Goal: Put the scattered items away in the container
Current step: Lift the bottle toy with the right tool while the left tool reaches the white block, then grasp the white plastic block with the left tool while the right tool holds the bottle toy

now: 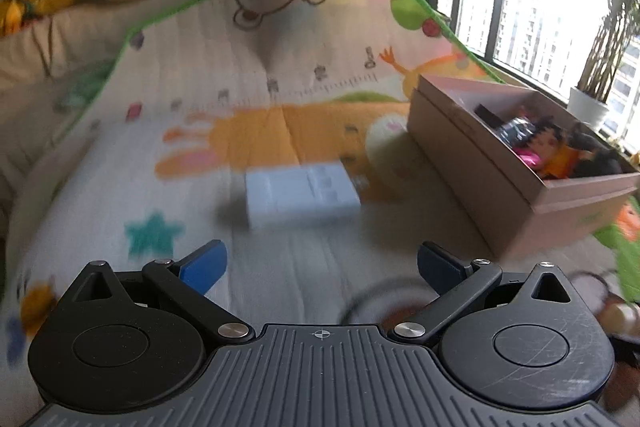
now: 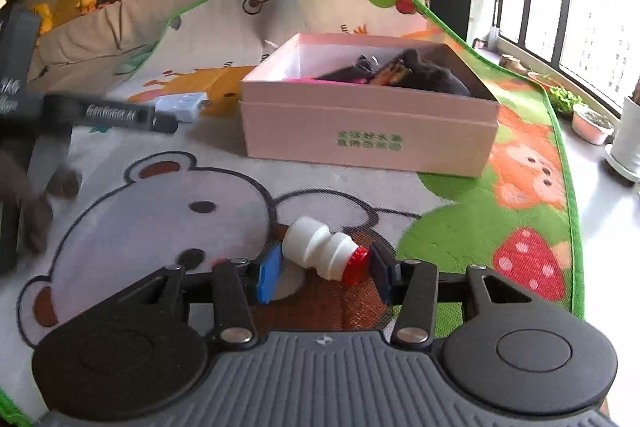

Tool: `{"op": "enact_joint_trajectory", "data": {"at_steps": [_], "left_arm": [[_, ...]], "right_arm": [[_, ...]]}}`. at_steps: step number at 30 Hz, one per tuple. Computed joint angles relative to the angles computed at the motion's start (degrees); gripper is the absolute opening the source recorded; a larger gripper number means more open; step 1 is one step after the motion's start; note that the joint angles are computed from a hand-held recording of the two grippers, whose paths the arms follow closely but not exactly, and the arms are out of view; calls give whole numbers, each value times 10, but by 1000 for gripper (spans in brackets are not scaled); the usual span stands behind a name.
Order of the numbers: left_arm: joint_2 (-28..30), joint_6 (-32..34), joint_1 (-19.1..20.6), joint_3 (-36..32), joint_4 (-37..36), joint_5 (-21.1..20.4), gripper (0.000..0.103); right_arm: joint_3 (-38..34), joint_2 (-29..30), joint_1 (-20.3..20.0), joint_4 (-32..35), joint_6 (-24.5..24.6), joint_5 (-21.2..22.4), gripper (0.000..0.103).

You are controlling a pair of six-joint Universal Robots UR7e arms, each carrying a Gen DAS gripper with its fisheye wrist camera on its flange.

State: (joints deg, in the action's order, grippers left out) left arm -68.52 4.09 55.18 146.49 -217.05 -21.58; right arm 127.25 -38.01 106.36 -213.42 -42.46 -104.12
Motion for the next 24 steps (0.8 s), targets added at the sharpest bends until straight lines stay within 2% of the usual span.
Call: {"op": "enact_joint_trajectory", "data": {"at_steps": [4,7,11,13,19,24], "left_arm": [[14,33,40,-63,34,-8,103],[35,73,56,-97,16,-10,103],[72,132,72,-140,-10,10,103],[77,122,80,-152,9,16,103],[53,36,91,-152,87,5,103],[52,54,88,-144,67,-2,103]], "right_arm": [[6,11,-6,-30,-27,16,47],[9,6,-11,-26,-24,23,48],[11,8,-12,-29,-25,25,49],[11,7,-12,-28,-24,27,50],[12,3,-13,-18,-24,31,54],[12,4,-13,-19,-26,31,55]]}}
